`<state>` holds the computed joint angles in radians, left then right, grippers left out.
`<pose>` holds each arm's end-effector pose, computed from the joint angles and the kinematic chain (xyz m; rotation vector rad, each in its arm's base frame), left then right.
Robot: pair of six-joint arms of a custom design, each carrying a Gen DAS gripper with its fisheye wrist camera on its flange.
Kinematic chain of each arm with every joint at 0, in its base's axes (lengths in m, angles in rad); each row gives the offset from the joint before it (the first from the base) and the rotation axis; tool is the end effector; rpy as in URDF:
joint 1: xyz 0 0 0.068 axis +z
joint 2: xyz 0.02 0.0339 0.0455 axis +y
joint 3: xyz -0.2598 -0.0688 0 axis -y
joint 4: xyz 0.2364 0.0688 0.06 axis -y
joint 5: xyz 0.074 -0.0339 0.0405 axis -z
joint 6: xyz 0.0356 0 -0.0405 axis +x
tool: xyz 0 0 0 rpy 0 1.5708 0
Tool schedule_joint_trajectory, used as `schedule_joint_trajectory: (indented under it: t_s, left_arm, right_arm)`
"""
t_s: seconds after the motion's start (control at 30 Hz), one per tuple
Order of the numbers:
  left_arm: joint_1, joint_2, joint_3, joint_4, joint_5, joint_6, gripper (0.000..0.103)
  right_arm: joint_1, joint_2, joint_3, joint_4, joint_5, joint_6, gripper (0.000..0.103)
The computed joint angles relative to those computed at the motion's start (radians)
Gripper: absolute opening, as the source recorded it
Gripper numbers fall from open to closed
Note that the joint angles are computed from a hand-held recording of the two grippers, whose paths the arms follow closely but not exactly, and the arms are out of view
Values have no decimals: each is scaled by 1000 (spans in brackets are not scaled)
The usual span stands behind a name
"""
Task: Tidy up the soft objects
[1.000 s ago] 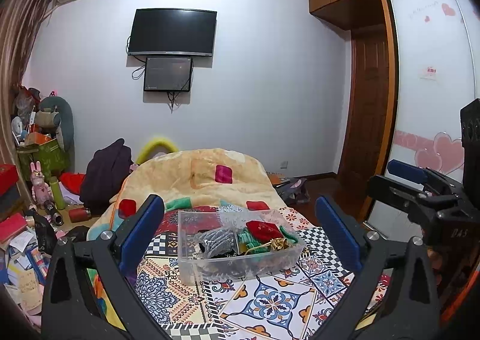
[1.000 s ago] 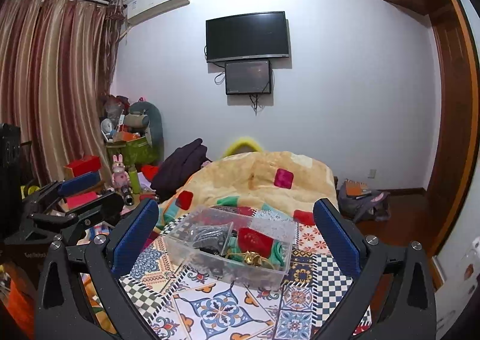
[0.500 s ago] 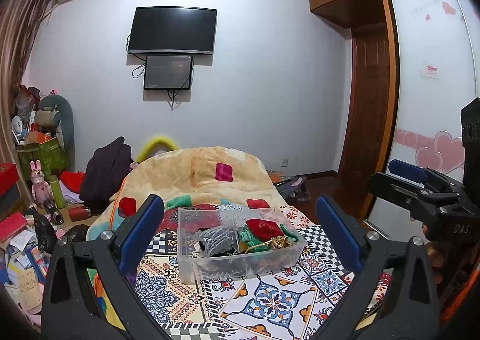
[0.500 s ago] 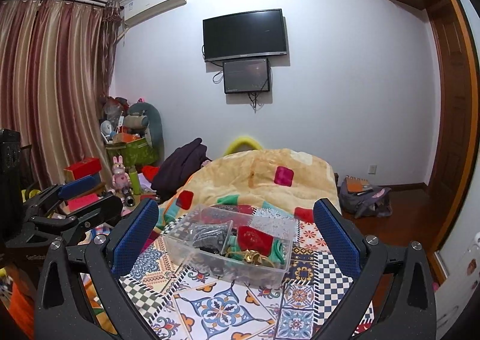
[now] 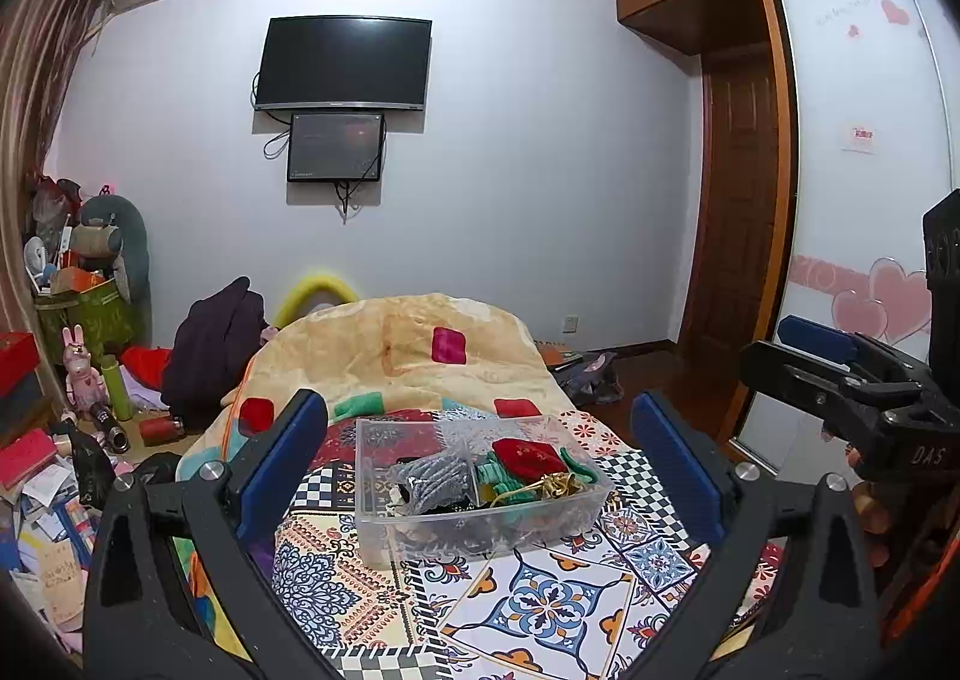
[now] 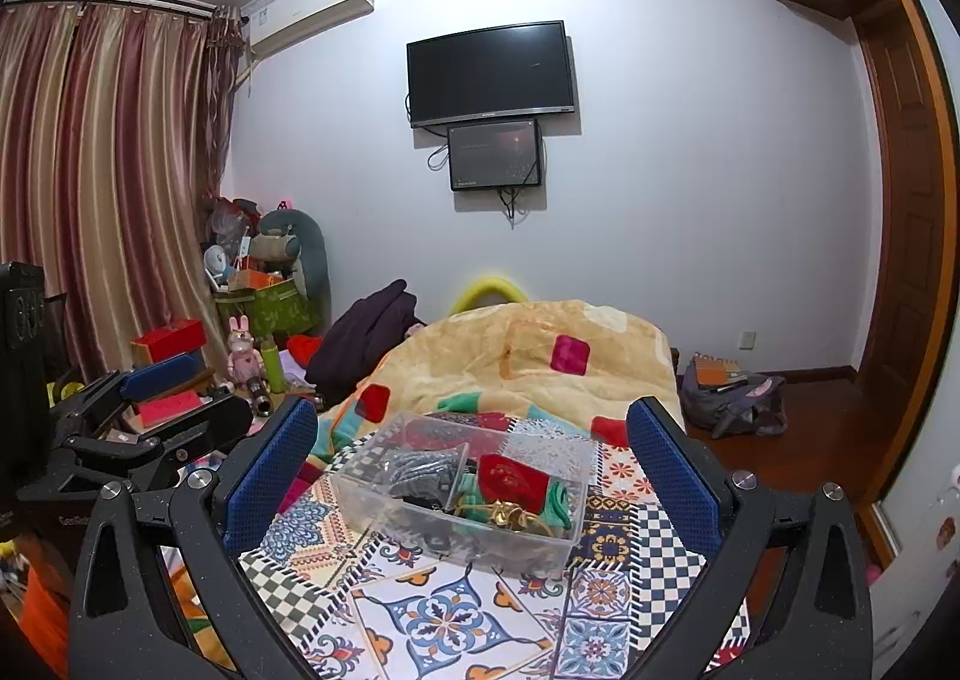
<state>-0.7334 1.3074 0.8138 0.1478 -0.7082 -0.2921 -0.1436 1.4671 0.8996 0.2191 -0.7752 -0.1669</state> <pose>0.2265 -0.1729 0.2709 -0.0613 1.8303 -0.0400 0.3184 -0.0209 0.2615 -0.5292 1.7716 0.5244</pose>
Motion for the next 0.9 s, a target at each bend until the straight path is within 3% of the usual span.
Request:
schedule_joint_trajectory:
  t_s: [0.9]
  left_arm:
    - [-12,-3,21,-47,-9,-17,103]
  right_arm:
    - [1,-16,9,-49,1,-2,103]
